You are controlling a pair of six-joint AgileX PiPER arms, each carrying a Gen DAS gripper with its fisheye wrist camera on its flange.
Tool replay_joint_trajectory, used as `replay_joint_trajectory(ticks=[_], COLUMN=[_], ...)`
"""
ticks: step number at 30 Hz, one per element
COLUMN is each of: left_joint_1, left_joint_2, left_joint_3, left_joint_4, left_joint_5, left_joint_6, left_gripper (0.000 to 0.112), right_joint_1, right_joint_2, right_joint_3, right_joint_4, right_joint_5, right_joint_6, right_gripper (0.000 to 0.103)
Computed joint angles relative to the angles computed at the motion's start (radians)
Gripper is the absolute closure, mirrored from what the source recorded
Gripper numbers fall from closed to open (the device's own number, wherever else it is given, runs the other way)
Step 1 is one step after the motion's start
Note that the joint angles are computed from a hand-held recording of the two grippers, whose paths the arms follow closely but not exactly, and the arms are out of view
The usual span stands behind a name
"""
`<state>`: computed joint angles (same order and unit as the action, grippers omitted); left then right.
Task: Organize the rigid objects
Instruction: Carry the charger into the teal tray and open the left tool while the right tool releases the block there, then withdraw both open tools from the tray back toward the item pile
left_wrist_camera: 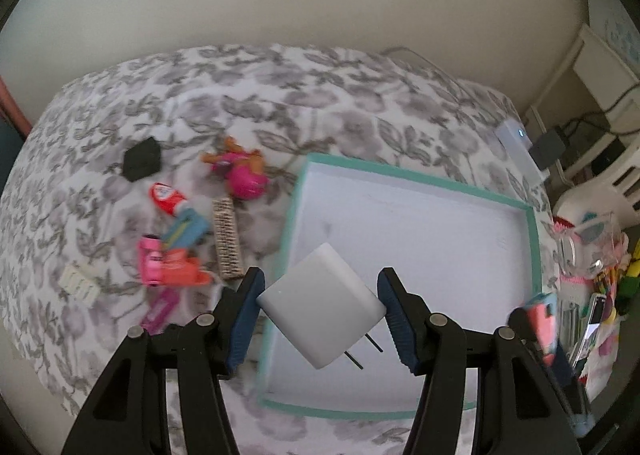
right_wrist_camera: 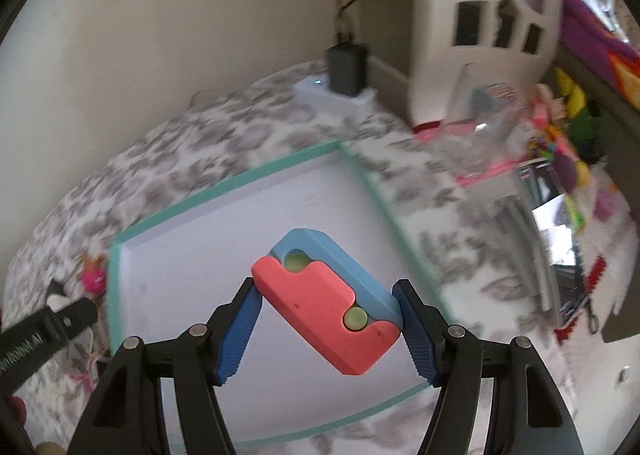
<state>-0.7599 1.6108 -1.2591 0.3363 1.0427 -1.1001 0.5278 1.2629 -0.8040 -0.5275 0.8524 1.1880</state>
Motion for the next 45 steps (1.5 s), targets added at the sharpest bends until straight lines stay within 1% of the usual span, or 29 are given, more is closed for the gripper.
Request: replay_joint_trajectory(ticks=[5, 9, 12, 15, 20, 25, 27, 28, 29, 30, 32, 33, 34, 39, 41, 42, 43, 45], left_joint_1=[-0.020, -0.017, -0.023, -0.017, -0.016, 0.005, 0.001, 0.000, 0.000, 0.002, 0.003, 0.003, 0.002, 0.001, 0.002, 0.003, 0.006, 0.012], left_joint_2=[0.065, 0.102, 0.119, 0.121, 0.132, 0.116, 0.109, 0.103, 0.100, 0.094, 0.086, 0.084, 0.083, 0.057, 0.042, 0.033, 0.025, 0.011], left_joint_3=[-0.014, 0.001, 0.016, 0.040, 0.050, 0.074, 0.073, 0.074, 0.074, 0.077, 0.081, 0.082, 0.081, 0.094, 0.101, 0.106, 0.111, 0.120], left_joint_4=[-0.008, -0.041, -0.038, -0.055, -0.051, -0.074, -0.059, -0.054, -0.052, -0.053, -0.054, -0.052, -0.048, -0.017, 0.001, 0.013, 0.022, 0.036], left_joint_5=[-0.041, -0.077, -0.084, -0.110, -0.112, -0.135, -0.133, -0.134, -0.137, -0.142, -0.144, -0.144, -0.143, -0.129, -0.120, -0.117, -0.112, -0.103], left_joint_6=[0.018, 0.045, 0.046, 0.051, 0.050, 0.055, 0.043, 0.038, 0.037, 0.037, 0.038, 0.036, 0.034, 0.002, -0.017, -0.034, -0.046, -0.064], left_gripper=[0.052, 0.052, 0.052, 0.052, 0.052, 0.052, 0.045, 0.038, 0.033, 0.032, 0.032, 0.032, 0.032, 0.030, 0.020, 0.020, 0.019, 0.019], right_joint_1=[-0.058, -0.069, -0.065, -0.062, -0.064, -0.047, -0.041, -0.036, -0.032, -0.026, -0.023, -0.019, -0.016, 0.003, 0.013, 0.016, 0.019, 0.025], right_joint_2=[0.006, 0.042, 0.076, 0.099, 0.115, 0.125, 0.127, 0.128, 0.129, 0.127, 0.125, 0.121, 0.118, 0.106, 0.106, 0.105, 0.104, 0.105], right_joint_3=[0.014, 0.020, 0.022, 0.024, 0.029, 0.025, 0.021, 0.019, 0.017, 0.016, 0.013, 0.012, 0.012, 0.012, 0.011, 0.011, 0.011, 0.011], right_joint_4=[0.002, 0.035, 0.046, 0.060, 0.078, 0.070, 0.063, 0.060, 0.051, 0.043, 0.035, 0.029, 0.022, -0.002, -0.017, -0.020, -0.022, -0.029], right_joint_5=[-0.015, -0.026, -0.030, -0.035, -0.040, -0.026, -0.022, -0.019, -0.016, -0.011, -0.010, -0.008, -0.007, -0.009, -0.004, -0.005, -0.007, -0.007], right_joint_6=[-0.028, -0.061, -0.074, -0.089, -0.105, -0.097, -0.096, -0.095, -0.088, -0.080, -0.076, -0.069, -0.062, -0.042, -0.030, -0.028, -0.026, -0.021], right_gripper=[0.033, 0.033, 0.033, 0.033, 0.033, 0.033, 0.032, 0.032, 0.031, 0.031, 0.028, 0.023, 0.021, 0.020, 0.019, 0.018, 0.016, 0.003])
